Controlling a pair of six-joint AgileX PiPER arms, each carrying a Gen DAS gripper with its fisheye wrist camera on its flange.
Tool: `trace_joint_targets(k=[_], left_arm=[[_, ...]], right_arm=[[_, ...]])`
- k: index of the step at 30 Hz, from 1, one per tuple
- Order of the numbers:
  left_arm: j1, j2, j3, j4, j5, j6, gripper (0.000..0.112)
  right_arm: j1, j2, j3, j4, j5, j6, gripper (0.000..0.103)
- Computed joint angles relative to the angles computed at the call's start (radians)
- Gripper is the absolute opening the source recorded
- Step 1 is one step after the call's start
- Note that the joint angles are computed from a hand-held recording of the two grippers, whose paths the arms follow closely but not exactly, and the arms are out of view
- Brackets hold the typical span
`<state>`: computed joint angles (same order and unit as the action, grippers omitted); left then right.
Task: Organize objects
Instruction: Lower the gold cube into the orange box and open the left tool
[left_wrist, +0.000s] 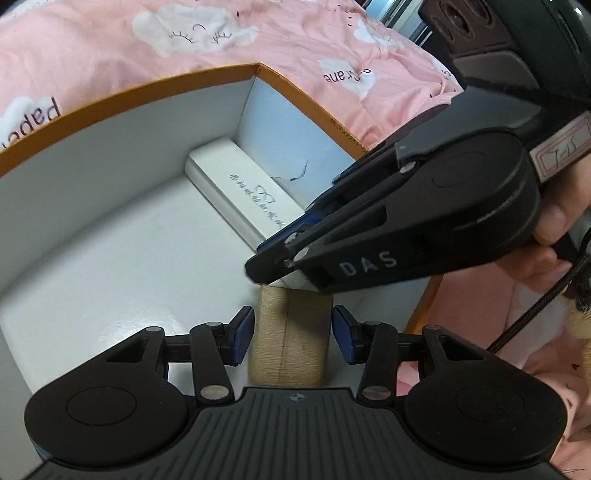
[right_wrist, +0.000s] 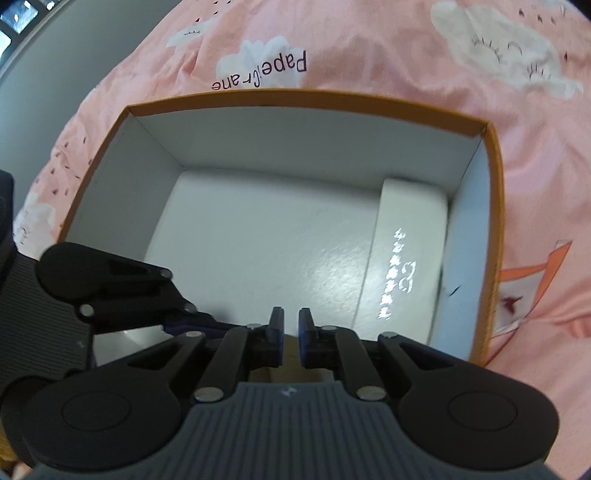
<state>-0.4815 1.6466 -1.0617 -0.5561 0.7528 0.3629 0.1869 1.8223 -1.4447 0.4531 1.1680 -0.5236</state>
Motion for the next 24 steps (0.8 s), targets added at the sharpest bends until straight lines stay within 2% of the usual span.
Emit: trace_joint_targets(k=[4, 6, 9, 15, 18, 20, 22, 24], left_arm=[[-0.008, 0.007, -0.011, 0.025, 0.008, -0.046, 0.054], [-0.015, -0.021, 0.015, 0.036, -0.015, -0.063, 0.054], [-0.025, -0.081, 0.075, 0.061, -0.077, -0.117, 0.054], [0.000, -0.196, 0.184, 0.019, -0.126, -0.153, 0.051], [0.000, -0.216, 0.175, 0.045, -0.120, -0.196, 0.051], [0.005, -0.211, 0.168, 0.047, -0.111, -0.206, 0.050], [-0.001, -0.188, 0.158, 0.057, -0.127, -0.231, 0.049], [0.013, -0.178, 0.157, 0.034, -0.125, -0.221, 0.048]], right_arm=[[0.002, 0.007, 0.006, 0.005, -0.012, 0.013, 0.015], [-0.001, 0.008, 0.010, 0.018, -0.017, 0.024, 0.019], [0.008, 0.002, 0.020, 0.019, -0.039, 0.025, 0.030], [0.025, 0.008, 0.016, 0.015, -0.012, 0.019, 0.030], [0.046, -0.005, 0.031, -0.023, -0.029, 0.028, 0.030], [0.054, -0.010, 0.033, -0.049, -0.034, 0.039, 0.034], [0.057, -0.017, 0.033, -0.070, -0.035, 0.055, 0.044], [0.052, -0.023, 0.028, -0.076, -0.023, 0.067, 0.048]])
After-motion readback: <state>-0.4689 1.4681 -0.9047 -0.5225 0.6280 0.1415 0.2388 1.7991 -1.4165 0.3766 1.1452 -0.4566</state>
